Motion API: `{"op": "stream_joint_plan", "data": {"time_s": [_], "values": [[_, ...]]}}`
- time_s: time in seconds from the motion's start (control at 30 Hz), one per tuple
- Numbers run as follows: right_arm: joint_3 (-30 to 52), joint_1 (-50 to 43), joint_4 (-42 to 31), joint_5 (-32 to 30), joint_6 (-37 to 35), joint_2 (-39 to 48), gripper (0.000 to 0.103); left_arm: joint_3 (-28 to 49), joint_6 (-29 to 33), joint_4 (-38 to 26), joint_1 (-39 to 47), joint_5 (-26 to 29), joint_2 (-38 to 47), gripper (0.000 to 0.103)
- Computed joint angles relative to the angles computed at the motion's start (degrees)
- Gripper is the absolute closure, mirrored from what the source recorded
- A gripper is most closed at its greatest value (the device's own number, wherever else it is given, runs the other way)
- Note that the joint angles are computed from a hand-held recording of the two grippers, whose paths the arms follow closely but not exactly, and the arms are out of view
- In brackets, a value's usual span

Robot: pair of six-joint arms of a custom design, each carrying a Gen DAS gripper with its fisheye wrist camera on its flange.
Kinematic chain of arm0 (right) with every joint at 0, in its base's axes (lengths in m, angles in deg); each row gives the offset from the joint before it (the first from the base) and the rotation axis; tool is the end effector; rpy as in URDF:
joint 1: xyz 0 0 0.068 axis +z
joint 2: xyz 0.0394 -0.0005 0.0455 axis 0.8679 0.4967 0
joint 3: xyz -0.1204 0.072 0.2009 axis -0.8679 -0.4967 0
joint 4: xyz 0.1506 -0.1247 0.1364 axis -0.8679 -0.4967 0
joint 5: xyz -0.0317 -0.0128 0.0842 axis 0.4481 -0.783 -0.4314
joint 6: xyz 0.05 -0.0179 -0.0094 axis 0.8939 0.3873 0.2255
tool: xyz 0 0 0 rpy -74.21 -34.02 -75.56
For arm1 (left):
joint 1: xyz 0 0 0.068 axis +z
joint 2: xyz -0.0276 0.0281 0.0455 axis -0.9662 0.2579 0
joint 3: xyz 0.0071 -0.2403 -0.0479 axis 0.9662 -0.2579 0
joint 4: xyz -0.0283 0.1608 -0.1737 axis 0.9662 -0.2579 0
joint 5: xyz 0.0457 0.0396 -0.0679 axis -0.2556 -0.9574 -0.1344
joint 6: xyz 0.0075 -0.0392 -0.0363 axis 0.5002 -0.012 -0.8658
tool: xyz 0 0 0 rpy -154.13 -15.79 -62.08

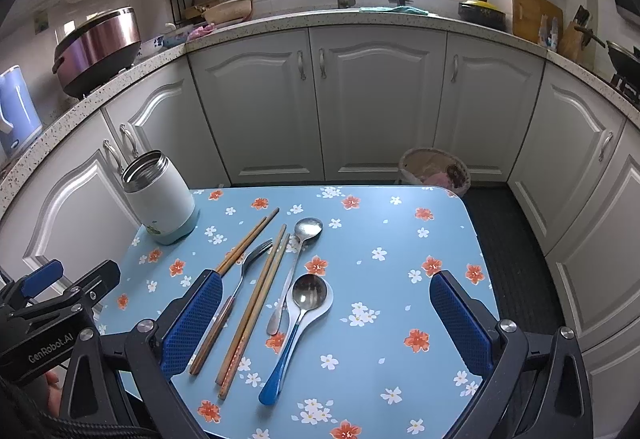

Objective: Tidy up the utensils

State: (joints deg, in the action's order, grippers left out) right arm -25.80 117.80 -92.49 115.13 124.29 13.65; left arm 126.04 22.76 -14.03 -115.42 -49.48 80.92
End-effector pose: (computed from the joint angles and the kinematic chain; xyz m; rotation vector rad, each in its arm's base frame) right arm 0.1346 0.1697 0.2329 0.2792 2.3463 -0.0138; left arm 0.1842 -0.1404 0.2320 0.1535 2.3871 -0.0992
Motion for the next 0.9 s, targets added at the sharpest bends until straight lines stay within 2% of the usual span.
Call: {"op": "stream_joint_plan", "data": {"time_s": [0.27,0.43,0.9], "values": [[-0.05,-0.19,-0.06,-0.13,-0.28,0.39,0.000,-0.18,0.12,-0.22,-0.16,-0.14,-0.19,0.002],[1.13,-1.53,-2.58,-2.34,-0.63,1.10,0.000,-0.40,-0.01,0.19,0.52,0.78,0.29,0.002],[-0.60,-2.76,0.23,-4.25,-1.60,1.52,0.000,-1.03,1.32,1.90,1.84,3.09,2.32,0.002]]}}
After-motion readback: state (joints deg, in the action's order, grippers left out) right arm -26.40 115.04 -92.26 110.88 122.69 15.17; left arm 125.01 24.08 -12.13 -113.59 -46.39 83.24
